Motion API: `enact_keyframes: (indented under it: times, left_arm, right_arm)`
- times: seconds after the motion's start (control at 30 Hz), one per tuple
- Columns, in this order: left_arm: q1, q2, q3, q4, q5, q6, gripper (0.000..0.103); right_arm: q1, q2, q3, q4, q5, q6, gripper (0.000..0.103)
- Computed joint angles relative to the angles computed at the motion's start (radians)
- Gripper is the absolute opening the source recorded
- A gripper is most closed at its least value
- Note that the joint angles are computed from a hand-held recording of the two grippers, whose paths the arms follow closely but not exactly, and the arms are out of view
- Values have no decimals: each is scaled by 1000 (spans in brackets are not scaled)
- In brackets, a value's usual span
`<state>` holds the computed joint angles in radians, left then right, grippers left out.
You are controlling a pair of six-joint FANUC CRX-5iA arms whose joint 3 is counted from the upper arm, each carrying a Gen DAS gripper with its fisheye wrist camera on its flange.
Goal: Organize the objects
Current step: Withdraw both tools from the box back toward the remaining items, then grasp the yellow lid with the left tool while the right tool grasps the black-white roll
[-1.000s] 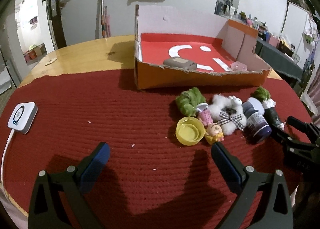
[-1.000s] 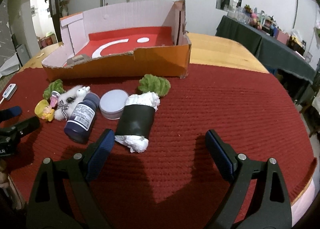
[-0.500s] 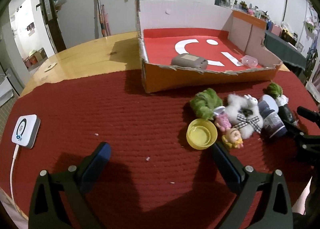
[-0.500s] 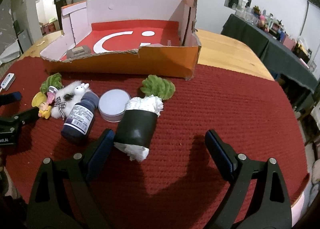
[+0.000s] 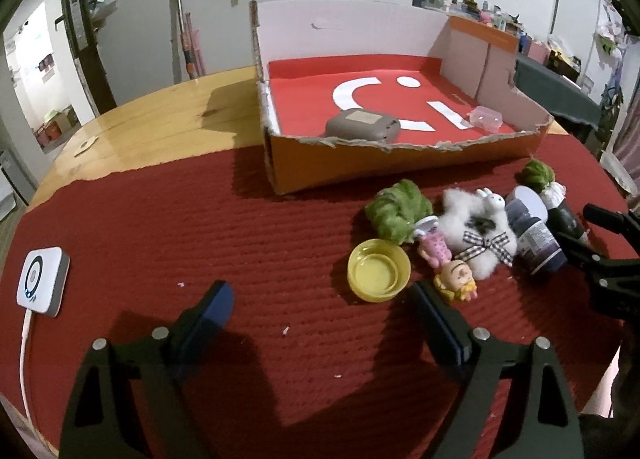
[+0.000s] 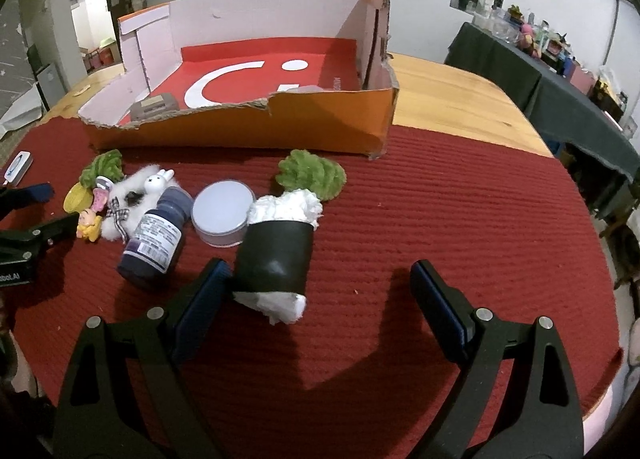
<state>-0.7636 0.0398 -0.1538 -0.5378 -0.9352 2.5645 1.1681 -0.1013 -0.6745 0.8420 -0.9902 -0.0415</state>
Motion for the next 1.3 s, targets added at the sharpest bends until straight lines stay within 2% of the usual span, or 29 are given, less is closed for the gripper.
enact_keyframes:
  times: [0.27, 0.57, 0.67, 0.77, 0.8, 0.83, 1.3]
  left_arm:
    - [11, -1, -6, 14, 41, -45, 83]
    - [28, -15, -32, 37, 116, -83, 68]
    - [25, -18, -36, 35, 127, -84, 59]
    - [26, -25, -44, 36, 144, -85, 41]
    - [30, -28, -49, 45, 154, -91, 32]
    - [31, -30, -52, 49, 160, -94, 31]
    - [17, -49, -58, 39, 170, -79, 31]
  right_arm:
    - [-20, 9, 8, 2, 26, -2, 90]
    - [-19, 1, -6, 29, 67, 0, 68]
    - [-17, -2, -11, 37, 77, -1, 61]
    - [-16, -7, -16, 43, 94, 2, 47]
    - [-15, -8, -17, 46, 100, 3, 39]
    - [-13, -10, -19, 49, 101, 4, 36]
    - [-3, -54, -43, 74, 108, -18, 35]
